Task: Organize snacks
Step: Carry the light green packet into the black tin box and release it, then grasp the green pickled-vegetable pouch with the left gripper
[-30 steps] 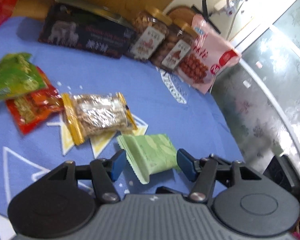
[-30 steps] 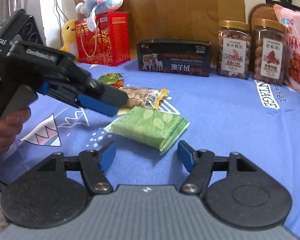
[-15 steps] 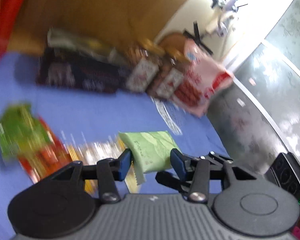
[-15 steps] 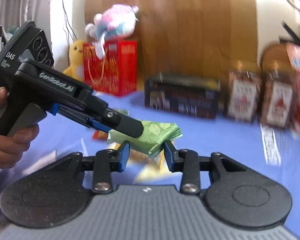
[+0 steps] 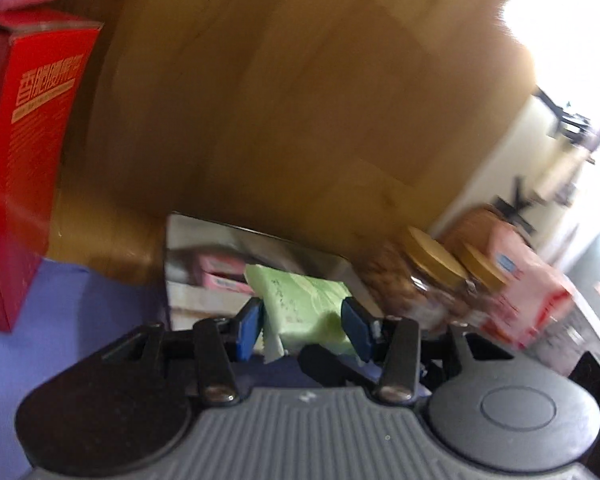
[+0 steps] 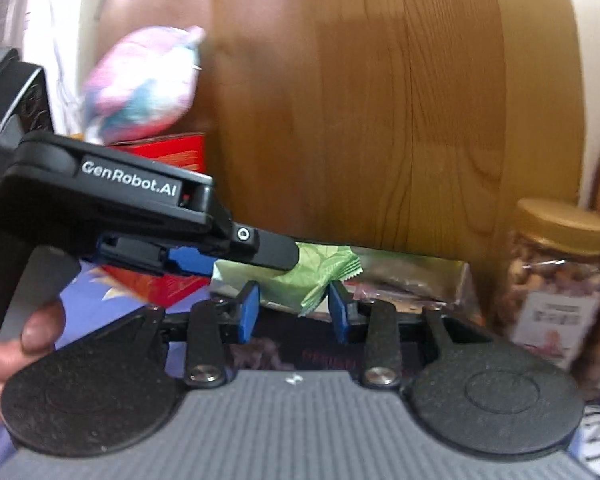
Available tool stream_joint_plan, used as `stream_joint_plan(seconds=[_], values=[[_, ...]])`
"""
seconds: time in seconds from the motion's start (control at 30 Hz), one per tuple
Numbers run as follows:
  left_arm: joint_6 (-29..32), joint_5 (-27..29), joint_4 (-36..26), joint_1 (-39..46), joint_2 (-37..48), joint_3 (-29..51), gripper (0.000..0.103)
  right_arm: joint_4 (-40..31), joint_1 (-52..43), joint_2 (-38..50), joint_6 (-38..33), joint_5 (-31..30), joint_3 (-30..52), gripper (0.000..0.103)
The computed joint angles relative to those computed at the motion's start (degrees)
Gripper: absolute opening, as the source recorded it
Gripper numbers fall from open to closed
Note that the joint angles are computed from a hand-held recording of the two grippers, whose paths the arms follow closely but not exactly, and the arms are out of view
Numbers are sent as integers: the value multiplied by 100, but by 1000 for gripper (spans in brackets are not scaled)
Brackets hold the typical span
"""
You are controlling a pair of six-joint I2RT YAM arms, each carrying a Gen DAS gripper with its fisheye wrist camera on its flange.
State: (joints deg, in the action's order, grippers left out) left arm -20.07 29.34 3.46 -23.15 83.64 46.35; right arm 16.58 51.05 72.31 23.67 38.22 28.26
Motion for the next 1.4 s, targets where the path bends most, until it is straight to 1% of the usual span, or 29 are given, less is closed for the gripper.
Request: stream_joint_plan(seconds=[0.03,0.07,0.1,0.17,0.23,0.3,0.37,0.43,0.47,0.5,0.53,0.6,0.63,0.7,0.77,0.83,0.87,0.93,1.0,1.03,1.1,1.17,1.23,1.27,1.33,1.4], values=[[-66,-115,41,-15,186,97,46,-4,-153,173,16,-156,89,43],[-75,-162,48,1,357,199,47,138,-234,307,-21,-210,91,50],[-82,-207,63,10,453,235,48,263,-235,353,-27,-173,58,55],[-122,-81,212,122,390,69,52,217,-139,190,77,10,-58,56],[-220,223,493,317,27,-357,52,311,59,-288,127,244,-443,56],[-292,594,690,529,-414,-811,52,103,383,-908,385,602,-820,56],[-159,883,596,646,-704,-1066,50,-282,722,-1622,873,920,-1209,55],[23,971,431,625,-870,-1240,49,-837,919,-2081,1407,1117,-1424,55],[63,979,390,568,-858,-1282,48,-1025,938,-2151,1636,1168,-1487,54],[80,957,383,489,-792,-1284,48,-1038,785,-2136,1703,1032,-1527,54],[127,874,359,395,-714,-1271,48,-1198,697,-2165,1853,943,-1531,53],[76,543,343,208,-544,-1194,48,-1123,260,-2048,1856,512,-1506,53],[50,476,382,177,-377,-1115,48,-969,85,-2002,1768,322,-1549,53],[-8,283,494,120,-35,-948,47,-644,-107,-1740,1627,189,-1567,54],[-93,254,559,139,198,-809,47,-106,-334,-1456,1380,-97,-1630,54],[-86,136,511,142,340,-637,47,265,-324,-1349,1156,-191,-1699,54],[-94,152,445,172,366,-586,47,317,-243,-1324,1091,-182,-1699,54],[-88,221,378,244,222,-649,48,192,-52,-1388,1072,-148,-1664,54],[102,346,210,316,-141,-848,50,-93,249,-1633,1260,-167,-1702,54],[207,407,53,362,-330,-911,50,-271,382,-1743,1336,-326,-1680,54],[484,535,-407,566,-852,-1170,52,-536,634,-1735,1371,-697,-1524,54],[869,665,-987,929,-1375,-1435,52,-555,877,-1517,1388,-1104,-1313,54],[1175,791,-1474,1373,-1836,-1736,52,-258,978,-1072,1549,-1721,-1104,54],[1317,922,-1720,1668,-2054,-1899,52,-171,1052,-814,1617,-1855,-981,54],[1652,1369,-2177,2361,-2303,-2166,55,-131,1234,-228,1632,-1828,-641,53],[2012,1831,-2519,2934,-2288,-2379,55,-208,1302,403,1656,-1712,-240,53]])
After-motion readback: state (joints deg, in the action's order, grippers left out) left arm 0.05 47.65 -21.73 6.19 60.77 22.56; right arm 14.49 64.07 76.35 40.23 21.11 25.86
